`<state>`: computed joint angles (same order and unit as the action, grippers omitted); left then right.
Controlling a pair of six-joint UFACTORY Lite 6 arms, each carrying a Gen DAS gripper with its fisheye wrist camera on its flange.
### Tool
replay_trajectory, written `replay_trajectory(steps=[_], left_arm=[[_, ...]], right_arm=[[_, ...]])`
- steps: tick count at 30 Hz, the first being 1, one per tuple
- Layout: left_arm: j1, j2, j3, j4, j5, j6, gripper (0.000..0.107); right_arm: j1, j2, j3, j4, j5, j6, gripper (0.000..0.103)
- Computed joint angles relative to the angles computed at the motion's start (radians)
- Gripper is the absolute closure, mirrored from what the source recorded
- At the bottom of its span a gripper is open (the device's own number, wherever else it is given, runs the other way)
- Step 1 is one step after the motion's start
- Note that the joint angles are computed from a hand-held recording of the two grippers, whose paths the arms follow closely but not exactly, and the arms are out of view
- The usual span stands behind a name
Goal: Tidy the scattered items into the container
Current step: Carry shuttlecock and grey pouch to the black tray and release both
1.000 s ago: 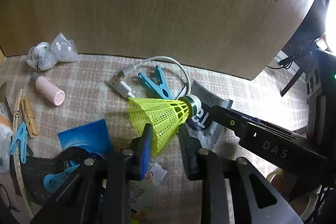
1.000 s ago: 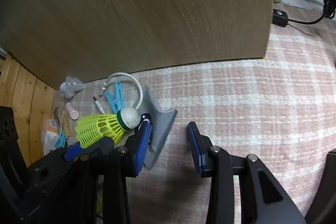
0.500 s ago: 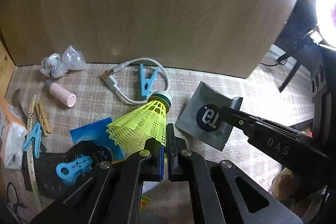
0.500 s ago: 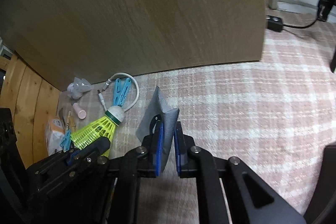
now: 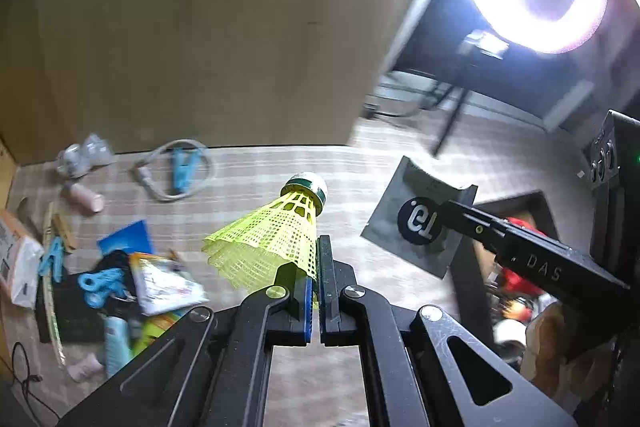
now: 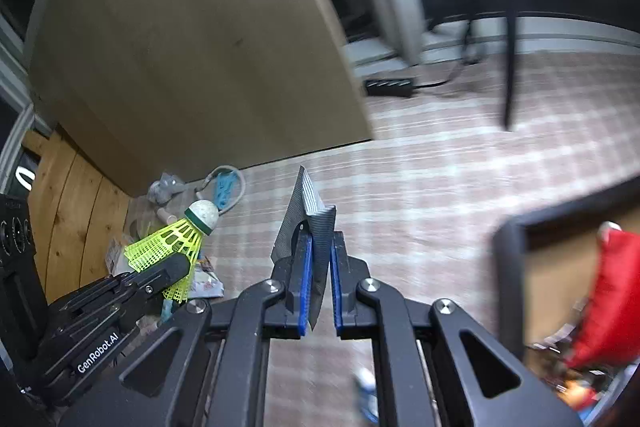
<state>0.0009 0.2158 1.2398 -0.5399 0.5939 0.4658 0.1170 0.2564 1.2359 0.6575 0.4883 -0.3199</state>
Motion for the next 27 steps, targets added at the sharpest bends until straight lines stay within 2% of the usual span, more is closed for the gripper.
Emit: replay_trajectory(steps=[6,10,15,21,23,24,25,26,27], left_arm=[[-0.213,-0.041,-0.01,0.043,-0.029,-0.12,0.106],[-0.338,0.005,0.057,0.046,-0.022,-0.189,0.106],[-0.484,0.137,0.214,0.082,-0.015,-0.304,0.106],[-0.573,0.298,0.409,0.081,0.024,-0.346,0.105],[-0.579,0.373,0.508,0.083,0.092,-0.368,0.084],[-0.578,0.394,0.534,0.079,0.107,-0.378,0.068],[-0.578,0.392,0.528,0.085,0.093,-0.381,0.068],[-0.581,0.385,0.52,0.113,0.082,-0.399,0.069],[-0.577,0.372,0.509,0.117,0.083,-0.395,0.069]], right_arm=[[-0.219,-0.293,-0.254,-0.003,0.032,-0.098,0.094],[-0.481,-0.392,-0.307,0.024,0.122,-0.257,0.094],[-0.762,-0.327,-0.186,0.01,0.219,-0.366,0.094],[-0.92,-0.208,-0.029,-0.041,0.251,-0.387,0.094],[-0.943,-0.172,0.007,-0.036,0.269,-0.412,0.093],[-0.948,-0.146,0.035,-0.049,0.288,-0.413,0.088],[-0.939,-0.133,0.047,-0.074,0.277,-0.381,0.083],[-0.935,-0.126,0.056,-0.107,0.265,-0.339,0.072],[-0.944,-0.136,0.05,-0.106,0.268,-0.338,0.067]])
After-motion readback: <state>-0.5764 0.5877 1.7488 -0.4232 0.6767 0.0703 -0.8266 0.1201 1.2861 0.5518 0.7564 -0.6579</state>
